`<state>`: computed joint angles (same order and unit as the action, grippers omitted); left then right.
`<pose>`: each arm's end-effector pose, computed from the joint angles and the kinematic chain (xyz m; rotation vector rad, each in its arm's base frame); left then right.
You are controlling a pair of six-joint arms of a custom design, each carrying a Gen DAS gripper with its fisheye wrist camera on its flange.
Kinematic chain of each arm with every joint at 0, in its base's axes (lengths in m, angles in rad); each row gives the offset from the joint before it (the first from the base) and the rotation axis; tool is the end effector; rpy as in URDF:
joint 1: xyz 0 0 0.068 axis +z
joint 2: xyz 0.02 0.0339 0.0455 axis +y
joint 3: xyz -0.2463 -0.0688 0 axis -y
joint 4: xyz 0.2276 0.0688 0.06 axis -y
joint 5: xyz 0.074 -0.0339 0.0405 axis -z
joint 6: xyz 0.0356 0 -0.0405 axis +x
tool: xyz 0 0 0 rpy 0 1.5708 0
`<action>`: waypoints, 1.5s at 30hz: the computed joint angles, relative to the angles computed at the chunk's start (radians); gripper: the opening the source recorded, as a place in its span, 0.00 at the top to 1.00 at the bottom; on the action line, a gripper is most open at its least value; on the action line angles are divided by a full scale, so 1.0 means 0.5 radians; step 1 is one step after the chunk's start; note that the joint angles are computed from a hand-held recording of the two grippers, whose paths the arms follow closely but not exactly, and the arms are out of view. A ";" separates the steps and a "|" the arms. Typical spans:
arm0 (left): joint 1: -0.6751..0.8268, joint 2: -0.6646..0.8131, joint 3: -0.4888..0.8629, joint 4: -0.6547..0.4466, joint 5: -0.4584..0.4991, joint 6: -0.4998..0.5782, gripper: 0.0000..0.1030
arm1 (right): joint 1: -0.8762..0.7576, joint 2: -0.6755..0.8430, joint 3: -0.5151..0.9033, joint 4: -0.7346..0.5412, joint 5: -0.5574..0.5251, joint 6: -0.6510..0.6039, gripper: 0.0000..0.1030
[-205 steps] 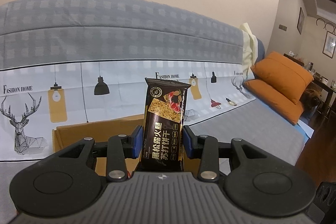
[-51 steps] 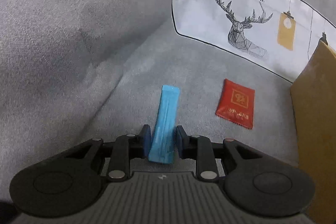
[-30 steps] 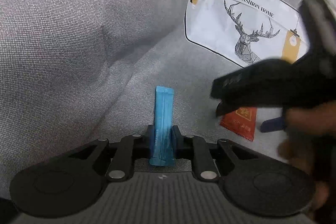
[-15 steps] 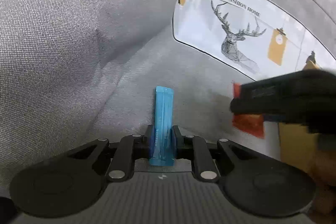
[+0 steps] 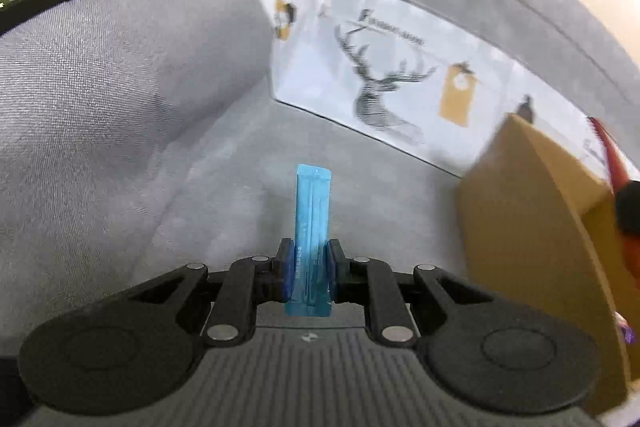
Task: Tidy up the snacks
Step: 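Carry blue stick with left tool while right tool carries red sachet to box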
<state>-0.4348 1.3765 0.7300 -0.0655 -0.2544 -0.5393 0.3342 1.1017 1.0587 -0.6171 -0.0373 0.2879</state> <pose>0.2508 -0.1066 0.1951 -0.2504 2.2517 -0.2291 0.2123 0.0751 0.3162 -0.0729 2.2564 0.3784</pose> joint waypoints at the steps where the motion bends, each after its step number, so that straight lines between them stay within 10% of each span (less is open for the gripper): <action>1: -0.024 -0.067 -0.040 -0.003 0.013 0.009 0.83 | -0.047 -0.130 -0.058 -0.025 -0.039 -0.007 0.56; 10: -0.289 -0.577 -0.232 -0.155 0.028 0.118 0.83 | -1.122 -0.947 -0.301 -0.407 -0.858 -0.412 0.55; 19: -0.802 -0.783 -0.127 -0.484 -0.228 0.055 0.83 | -2.744 -0.691 -0.224 -0.884 -2.008 -1.384 0.55; 30: -1.003 -0.704 0.202 -0.796 -0.390 0.010 0.83 | -2.844 -0.474 -0.569 0.048 -2.093 -0.949 0.55; 45: -0.985 -0.228 0.719 -0.729 -0.378 0.192 0.83 | -2.896 -0.256 -0.632 0.299 -2.258 -0.786 0.55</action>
